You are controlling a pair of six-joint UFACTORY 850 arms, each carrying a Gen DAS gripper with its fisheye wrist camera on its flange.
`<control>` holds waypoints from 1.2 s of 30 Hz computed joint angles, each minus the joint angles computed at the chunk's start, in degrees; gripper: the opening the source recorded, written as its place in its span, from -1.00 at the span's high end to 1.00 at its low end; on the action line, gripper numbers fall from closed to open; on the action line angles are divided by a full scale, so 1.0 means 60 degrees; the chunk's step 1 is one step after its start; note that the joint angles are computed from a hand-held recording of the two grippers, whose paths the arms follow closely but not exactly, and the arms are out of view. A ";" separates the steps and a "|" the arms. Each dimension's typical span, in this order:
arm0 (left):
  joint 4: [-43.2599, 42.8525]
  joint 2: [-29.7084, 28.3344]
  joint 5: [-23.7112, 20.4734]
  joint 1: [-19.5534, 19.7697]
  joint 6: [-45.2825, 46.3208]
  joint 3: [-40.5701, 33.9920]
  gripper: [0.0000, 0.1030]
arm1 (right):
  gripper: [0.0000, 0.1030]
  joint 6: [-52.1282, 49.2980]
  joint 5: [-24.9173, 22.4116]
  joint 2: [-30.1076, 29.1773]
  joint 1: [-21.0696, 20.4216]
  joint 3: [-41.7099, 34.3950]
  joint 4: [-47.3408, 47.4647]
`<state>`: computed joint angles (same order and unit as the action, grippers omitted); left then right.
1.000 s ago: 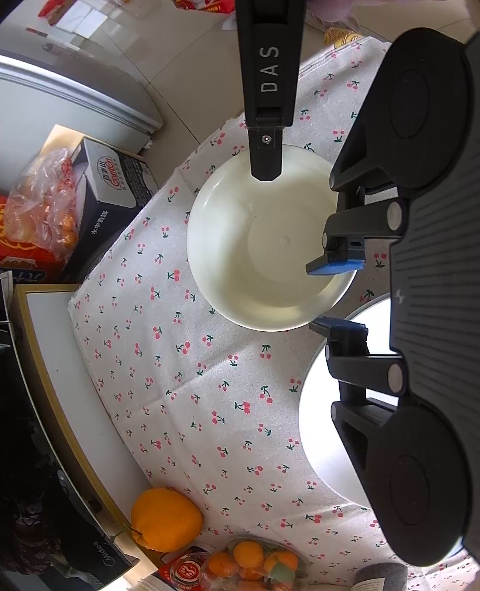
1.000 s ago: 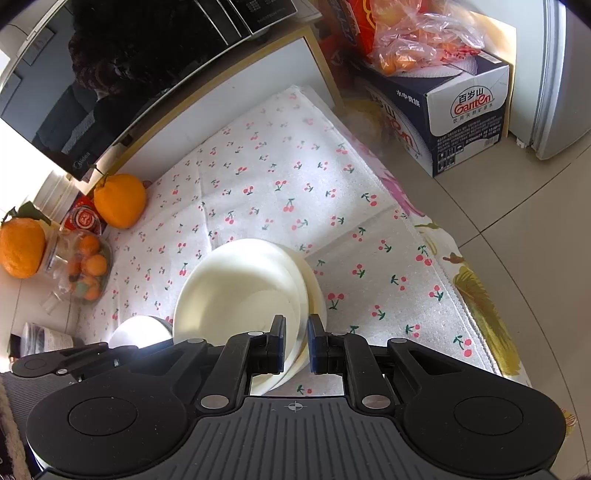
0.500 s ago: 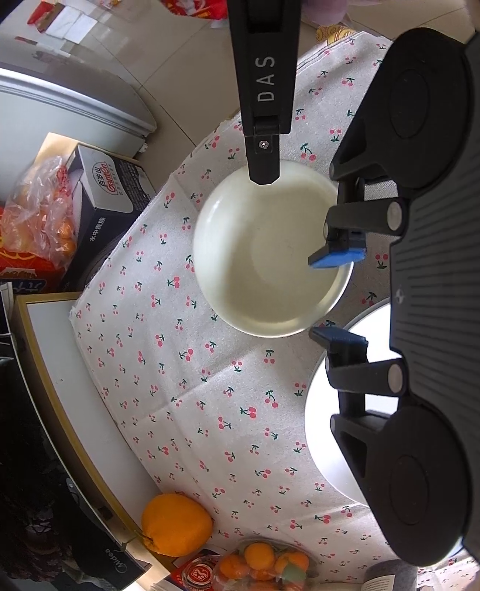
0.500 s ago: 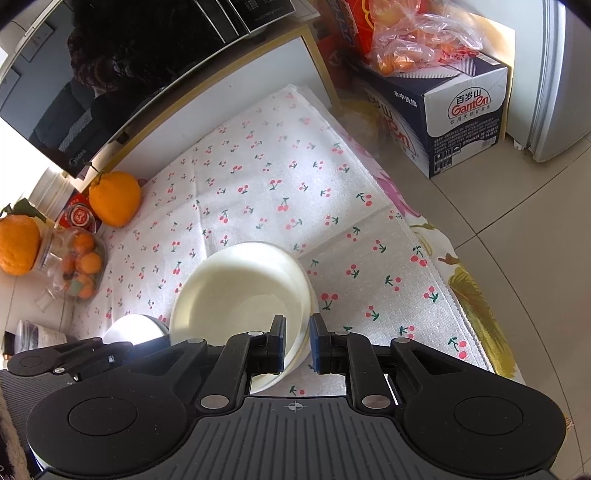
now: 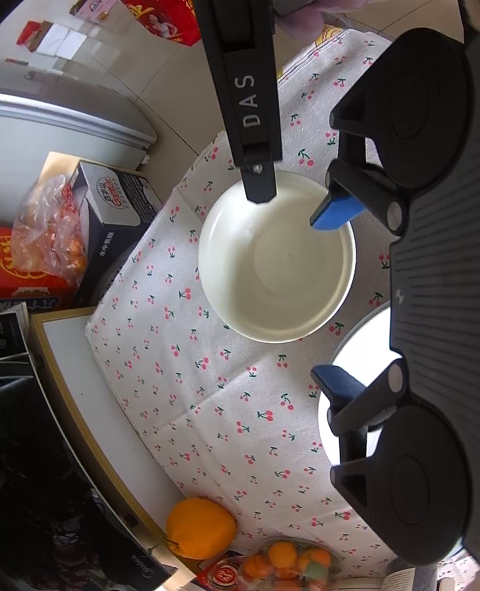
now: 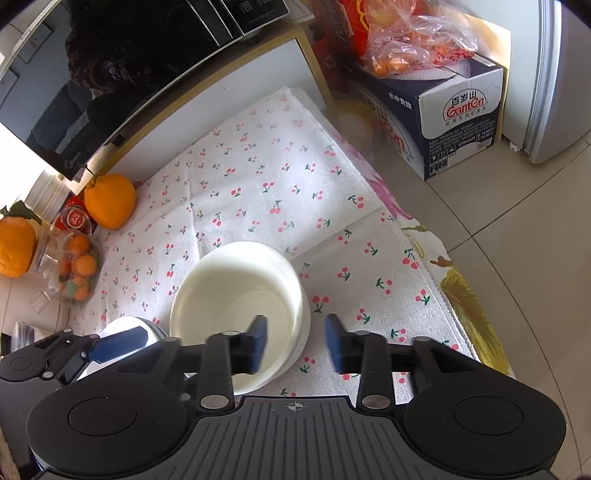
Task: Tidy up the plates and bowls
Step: 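Open the left tool off the bowl rim while the right tool keeps holding the bowl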
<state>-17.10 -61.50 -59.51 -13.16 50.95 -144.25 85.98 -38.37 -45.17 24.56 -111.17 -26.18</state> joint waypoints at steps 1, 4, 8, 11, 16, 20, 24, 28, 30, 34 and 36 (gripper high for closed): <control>-0.0043 0.0089 0.0092 0.0000 0.0088 0.0163 -0.60 | 0.09 -0.0021 -0.0004 0.0002 0.0006 0.0005 -0.0050; -0.0199 0.0357 0.0368 0.0008 0.0391 0.0653 -0.69 | -0.02 0.0007 0.0006 0.0056 0.0021 0.0090 -0.0219; -0.0545 0.0710 0.0764 0.0046 0.0923 0.1288 -0.77 | -0.21 0.0230 0.0164 0.0205 0.0051 0.0346 -0.0674; -0.0950 0.0852 0.0933 0.0096 0.1352 0.1577 -0.81 | -0.27 0.0389 0.0202 0.0267 0.0075 0.0463 -0.1004; -0.1803 0.1197 0.1269 0.0190 0.2273 0.2241 -0.85 | -0.36 0.0641 0.0240 0.0346 0.0127 0.0627 -0.1518; -0.2689 0.1582 0.1784 0.0295 0.3627 0.3010 -0.89 | -0.39 0.0997 0.0316 0.0463 0.0185 0.0849 -0.2181; -0.3840 0.1967 0.2293 0.0481 0.5492 0.3818 -0.95 | -0.47 0.1590 0.0449 0.0662 0.0243 0.1215 -0.3155; -0.4498 0.1909 0.2054 0.0677 0.6574 0.3895 -0.97 | -0.64 0.2149 0.0521 0.0882 0.0297 0.1654 -0.4243; -0.4314 0.1549 0.1519 0.0724 0.6299 0.3328 -0.97 | -0.66 0.2302 0.0541 0.0964 0.0324 0.1846 -0.4711; -0.3958 0.0590 -0.0084 0.0793 0.5844 0.1748 -0.97 | -0.68 0.2676 0.0757 0.1119 0.0342 0.2217 -0.5405; -0.3808 0.0290 -0.0531 0.0781 0.5847 0.1264 -0.97 | -0.70 0.3053 0.0969 0.1180 0.0333 0.2384 -0.5762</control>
<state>-39.95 -59.76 -62.69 -8.47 86.03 -136.67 104.30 -32.56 -38.09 26.56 -96.86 -60.75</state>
